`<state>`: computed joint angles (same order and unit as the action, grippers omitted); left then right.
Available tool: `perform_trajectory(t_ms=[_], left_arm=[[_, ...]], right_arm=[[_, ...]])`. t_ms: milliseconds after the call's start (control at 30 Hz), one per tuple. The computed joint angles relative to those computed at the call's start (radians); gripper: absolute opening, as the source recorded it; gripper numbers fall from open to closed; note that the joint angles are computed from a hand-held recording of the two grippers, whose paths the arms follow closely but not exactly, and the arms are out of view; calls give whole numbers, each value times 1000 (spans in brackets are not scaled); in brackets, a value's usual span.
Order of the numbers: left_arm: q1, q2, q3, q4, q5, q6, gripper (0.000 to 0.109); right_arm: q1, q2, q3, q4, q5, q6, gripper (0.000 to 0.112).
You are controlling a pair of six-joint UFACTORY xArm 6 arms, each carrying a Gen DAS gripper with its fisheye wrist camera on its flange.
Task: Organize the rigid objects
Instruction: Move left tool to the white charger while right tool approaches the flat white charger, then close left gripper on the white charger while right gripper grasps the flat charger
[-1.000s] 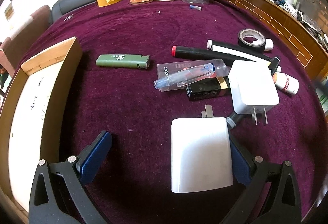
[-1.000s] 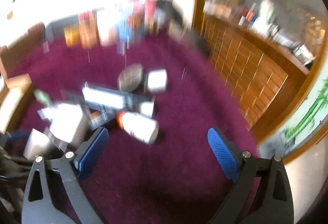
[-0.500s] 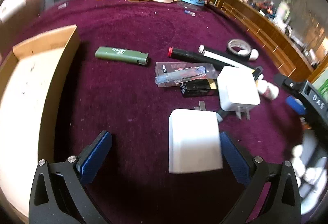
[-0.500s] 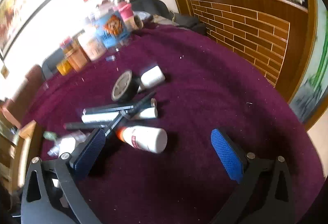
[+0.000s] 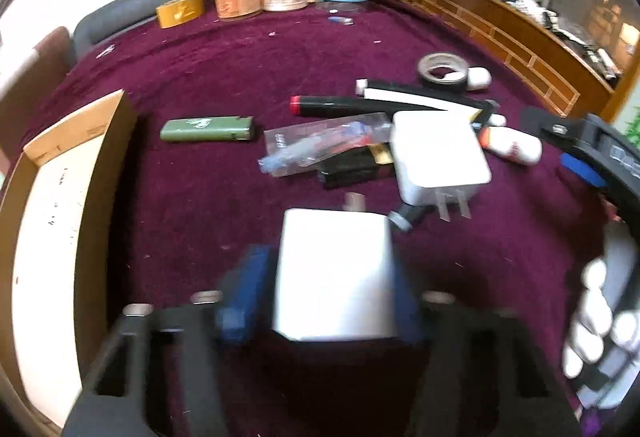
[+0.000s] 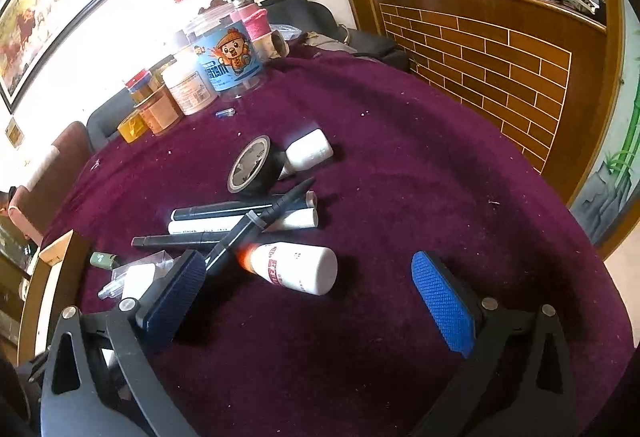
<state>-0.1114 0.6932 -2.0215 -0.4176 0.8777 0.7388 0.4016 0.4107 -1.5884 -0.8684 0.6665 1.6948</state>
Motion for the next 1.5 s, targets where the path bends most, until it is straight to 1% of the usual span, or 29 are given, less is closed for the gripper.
perform_trajectory(t_ms=[67,167,200,267,300,333,367,400,433,467,533,633,700,800,833,900,933,1000,1067,1100,1167,1200,1233,1300,1367,1400,1433,1500], left_arm=[[18,4,-15,-28,44,-5,40],[20,3,-12,-34,42,5,41],[17,14,-29,-28,45,-10,43],[9,36,-65,-23,65,-19,57],[3,41,-69,-23,65,-12,67],[-6,26,-36,-17,29,-4,68],[-13,5,5,-9,-10,3,67],[-15,-7,26,-7,-28,7,59],[-5,-7,20,-38,-15,6,42],[15,8,-16,-84,41,1,41],[49,30,-71,-135,134,-31,41],[103,5,-56,-225,198,-25,41],[137,-23,-30,-287,232,-10,40],[184,-65,13,-364,268,26,41],[199,-91,45,-390,266,51,41],[214,-146,122,-431,225,113,41],[213,-154,135,-440,209,124,41],[213,-168,158,-459,196,160,41],[192,-178,179,-431,177,183,41],[192,-177,179,-425,181,185,41],[183,-184,204,-406,171,193,44],[185,-188,217,-420,166,202,48],[188,-187,217,-425,169,202,50],[200,-181,209,-431,193,203,50],[217,-160,179,-457,230,201,56],[224,-159,177,-472,239,210,62],[227,-163,182,-485,241,225,64],[233,-179,205,-508,247,276,64]], right_arm=[[-1,1,0,4,-1,-3,103],[-1,6,-8,15,1,-17,103],[0,7,-10,17,4,-21,103],[1,10,-13,21,9,-25,103],[1,10,-14,22,11,-24,103],[2,12,-17,26,16,-27,103],[2,14,-19,30,20,-30,103],[2,15,-22,36,23,-34,103],[2,17,-24,44,26,-40,103],[2,18,-24,49,27,-44,103],[2,21,-28,60,32,-52,103],[2,24,-34,73,43,-59,103],[0,24,-34,83,43,-67,103],[15,22,-53,92,92,-105,103],[34,17,-70,77,131,-129,103],[61,8,-88,41,153,-145,103],[76,13,-112,35,164,-175,103],[105,63,-212,52,213,-272,103],[123,137,-330,95,248,-376,103],[129,173,-385,119,268,-417,103],[132,205,-428,151,273,-452,103],[132,207,-427,165,264,-457,103],[129,200,-412,186,243,-457,103],[122,188,-391,211,216,-456,103],[122,180,-380,225,214,-456,103],[121,183,-388,232,219,-464,103],[120,188,-397,244,221,-477,103],[118,206,-427,278,228,-517,103]])
